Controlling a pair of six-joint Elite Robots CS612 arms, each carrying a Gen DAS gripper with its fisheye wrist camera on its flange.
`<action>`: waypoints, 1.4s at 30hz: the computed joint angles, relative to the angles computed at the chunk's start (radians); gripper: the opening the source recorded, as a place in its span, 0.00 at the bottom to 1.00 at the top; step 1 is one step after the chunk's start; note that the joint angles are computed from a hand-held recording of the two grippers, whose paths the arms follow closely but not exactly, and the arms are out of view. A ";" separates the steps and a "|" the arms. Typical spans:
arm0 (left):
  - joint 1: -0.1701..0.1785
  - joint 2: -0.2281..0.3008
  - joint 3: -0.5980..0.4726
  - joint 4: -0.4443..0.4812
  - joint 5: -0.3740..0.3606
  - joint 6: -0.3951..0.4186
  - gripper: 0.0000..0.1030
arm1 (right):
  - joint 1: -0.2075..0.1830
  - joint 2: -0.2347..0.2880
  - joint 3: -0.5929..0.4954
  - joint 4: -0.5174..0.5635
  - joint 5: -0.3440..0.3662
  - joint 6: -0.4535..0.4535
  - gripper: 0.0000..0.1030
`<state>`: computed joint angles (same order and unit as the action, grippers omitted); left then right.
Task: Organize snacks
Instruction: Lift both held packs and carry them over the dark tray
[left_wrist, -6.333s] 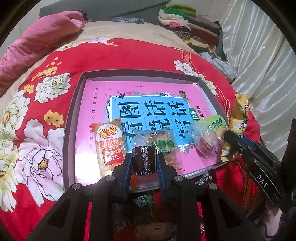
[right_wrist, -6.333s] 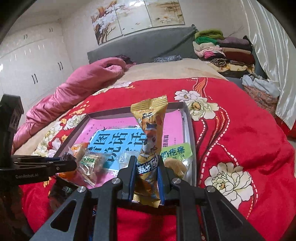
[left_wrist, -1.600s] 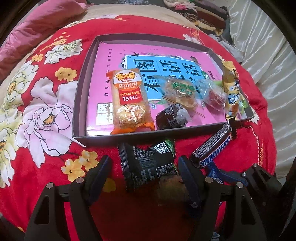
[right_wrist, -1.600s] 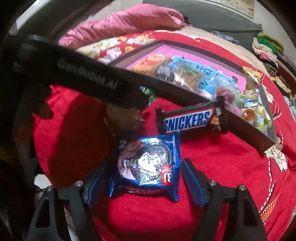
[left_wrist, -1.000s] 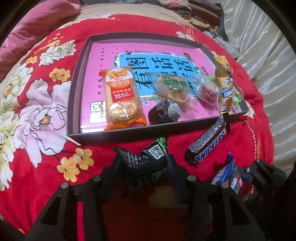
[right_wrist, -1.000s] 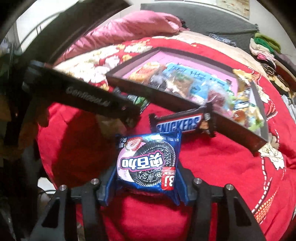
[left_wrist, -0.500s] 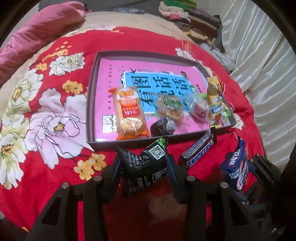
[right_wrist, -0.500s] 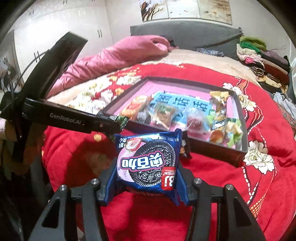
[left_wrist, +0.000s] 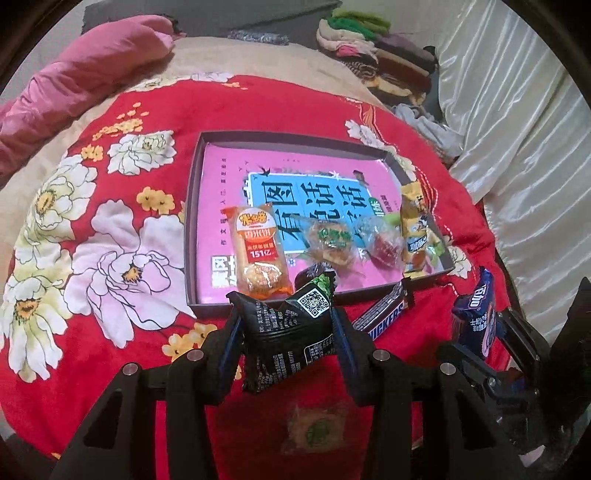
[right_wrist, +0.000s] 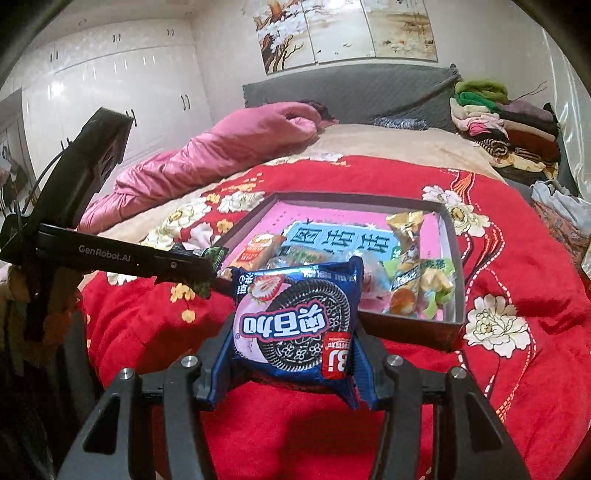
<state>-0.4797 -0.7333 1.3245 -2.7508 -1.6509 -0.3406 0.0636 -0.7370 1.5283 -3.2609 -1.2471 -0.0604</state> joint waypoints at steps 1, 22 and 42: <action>0.000 -0.001 0.002 -0.004 0.002 0.000 0.46 | -0.001 0.000 0.000 -0.008 -0.001 0.005 0.53; 0.004 -0.007 0.001 -0.075 0.073 -0.015 0.46 | -0.021 0.015 -0.014 -0.120 -0.067 0.112 0.53; -0.007 0.064 -0.111 0.010 0.112 -0.006 0.46 | -0.038 0.047 -0.072 -0.140 -0.117 0.177 0.53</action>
<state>-0.4867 -0.6697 1.2134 -2.7409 -1.5390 -0.3465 0.0253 -0.6897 1.4559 -3.4013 -1.3644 0.1166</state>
